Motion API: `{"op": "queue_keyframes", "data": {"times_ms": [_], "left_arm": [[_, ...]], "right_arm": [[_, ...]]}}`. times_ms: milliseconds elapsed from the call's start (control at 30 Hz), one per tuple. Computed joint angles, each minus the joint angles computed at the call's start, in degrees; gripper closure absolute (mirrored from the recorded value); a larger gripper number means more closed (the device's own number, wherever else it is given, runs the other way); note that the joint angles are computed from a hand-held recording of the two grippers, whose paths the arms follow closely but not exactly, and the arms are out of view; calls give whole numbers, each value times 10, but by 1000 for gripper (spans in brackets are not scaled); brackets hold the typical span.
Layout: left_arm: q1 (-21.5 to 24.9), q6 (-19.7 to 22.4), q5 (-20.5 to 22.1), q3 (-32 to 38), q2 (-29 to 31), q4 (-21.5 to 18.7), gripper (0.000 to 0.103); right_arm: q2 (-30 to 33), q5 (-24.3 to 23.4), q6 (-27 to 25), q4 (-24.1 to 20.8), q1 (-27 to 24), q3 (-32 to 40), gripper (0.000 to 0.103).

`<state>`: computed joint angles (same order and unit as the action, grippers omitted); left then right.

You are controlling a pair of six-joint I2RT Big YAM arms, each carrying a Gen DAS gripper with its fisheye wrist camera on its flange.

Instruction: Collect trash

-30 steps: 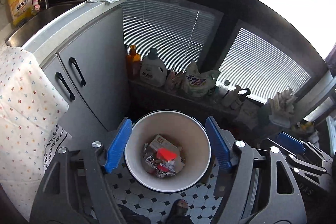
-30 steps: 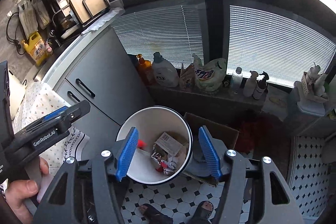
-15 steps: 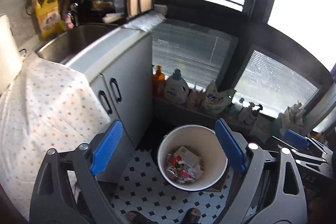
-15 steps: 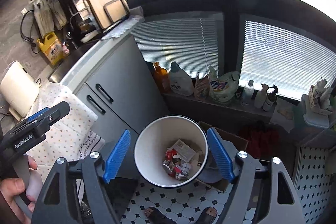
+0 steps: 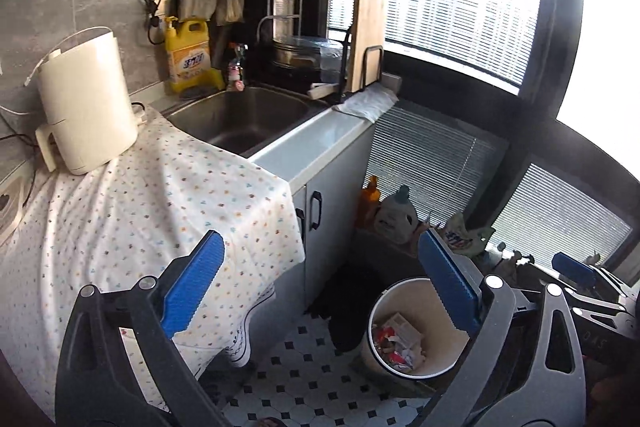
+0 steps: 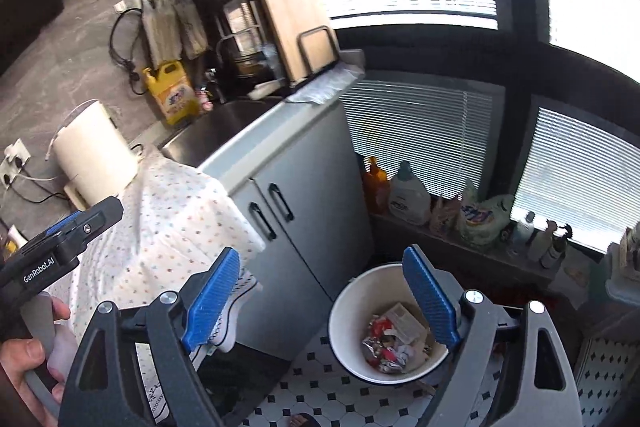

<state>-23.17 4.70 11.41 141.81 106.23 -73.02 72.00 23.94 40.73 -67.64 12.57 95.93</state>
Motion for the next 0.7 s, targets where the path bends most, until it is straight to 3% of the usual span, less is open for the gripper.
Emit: {"op": "queue_keyframes", "data": {"times_ms": [233,700], "left_arm": [[42,-15,0,-39,-35,32,6],[112,-2,13,-117,-93,69,6]], "right_arm": [[36,19,-17,2,41,58,17],[87,61,-22,2,107,132,8]]}}
